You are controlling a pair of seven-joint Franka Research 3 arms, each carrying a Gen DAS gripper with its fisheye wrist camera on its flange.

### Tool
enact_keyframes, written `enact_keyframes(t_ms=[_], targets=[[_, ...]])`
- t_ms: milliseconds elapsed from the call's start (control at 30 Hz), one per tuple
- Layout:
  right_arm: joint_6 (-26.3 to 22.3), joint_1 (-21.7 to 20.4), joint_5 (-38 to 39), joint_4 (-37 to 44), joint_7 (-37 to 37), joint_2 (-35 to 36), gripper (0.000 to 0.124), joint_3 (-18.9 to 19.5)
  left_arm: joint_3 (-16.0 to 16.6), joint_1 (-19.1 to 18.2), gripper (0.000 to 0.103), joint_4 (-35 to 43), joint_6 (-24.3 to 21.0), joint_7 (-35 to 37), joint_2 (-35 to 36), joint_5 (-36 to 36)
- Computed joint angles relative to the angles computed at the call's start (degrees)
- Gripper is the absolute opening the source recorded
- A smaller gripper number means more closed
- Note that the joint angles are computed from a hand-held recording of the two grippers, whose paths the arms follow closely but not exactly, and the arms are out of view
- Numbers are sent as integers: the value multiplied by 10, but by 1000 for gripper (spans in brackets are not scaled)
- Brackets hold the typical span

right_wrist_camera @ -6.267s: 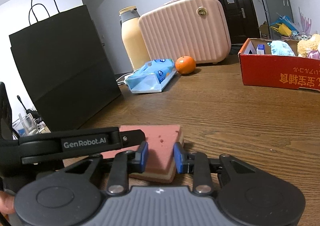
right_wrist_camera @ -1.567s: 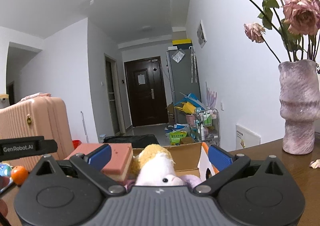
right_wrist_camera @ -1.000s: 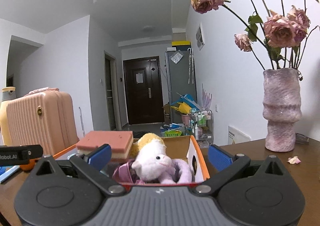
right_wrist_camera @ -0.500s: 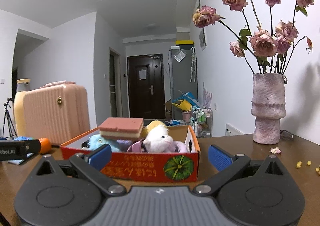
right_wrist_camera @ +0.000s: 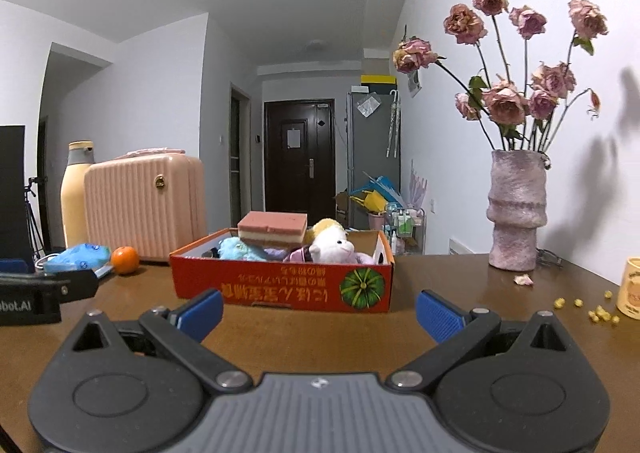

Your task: Organize soft objects

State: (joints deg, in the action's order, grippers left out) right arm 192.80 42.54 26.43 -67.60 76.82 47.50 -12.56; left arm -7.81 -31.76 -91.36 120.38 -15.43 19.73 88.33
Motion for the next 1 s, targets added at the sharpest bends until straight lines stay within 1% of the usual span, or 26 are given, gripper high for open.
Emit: enact_keyframes(t_ms=[100,133,200,300,367,400,533,667,833,1000], targets=[[35,10,13,-90,-17,-55,103,11,-10,-8,103,-27,-5,-9,-18,-4],[46,2,14,-116,-25,-72,103,29,-14,-9,103,-39,-3,-14,-25,-7],[75,-31,0,-175,-36,-110,103,83,-24,-11,103,-60,-2,-26,-39,-9],[112,-67,-15,-263,-48,-164,103,138,-41,-16,103,-90,-11,-46,-60,-17],[134,-92,-25,-317,-49,-196,103,170,-53,-22,103,-108,-26,-53,-72,-20],[140,-99,-26,-341,-51,-211,103,180,-59,-25,103,-117,-36,-53,-78,-23],[165,-107,-12,-430,-61,-272,103,197,-81,-37,103,-147,-69,-63,-103,-15],[187,-114,-5,-496,-59,-321,103,210,-100,-43,103,-169,-87,-77,-122,-6],[207,-120,-2,-547,-54,-364,103,218,-114,-48,103,-175,-103,-78,-127,-4],[219,-127,-17,-573,-39,-384,103,224,-119,-53,103,-173,-111,-73,-128,5]])
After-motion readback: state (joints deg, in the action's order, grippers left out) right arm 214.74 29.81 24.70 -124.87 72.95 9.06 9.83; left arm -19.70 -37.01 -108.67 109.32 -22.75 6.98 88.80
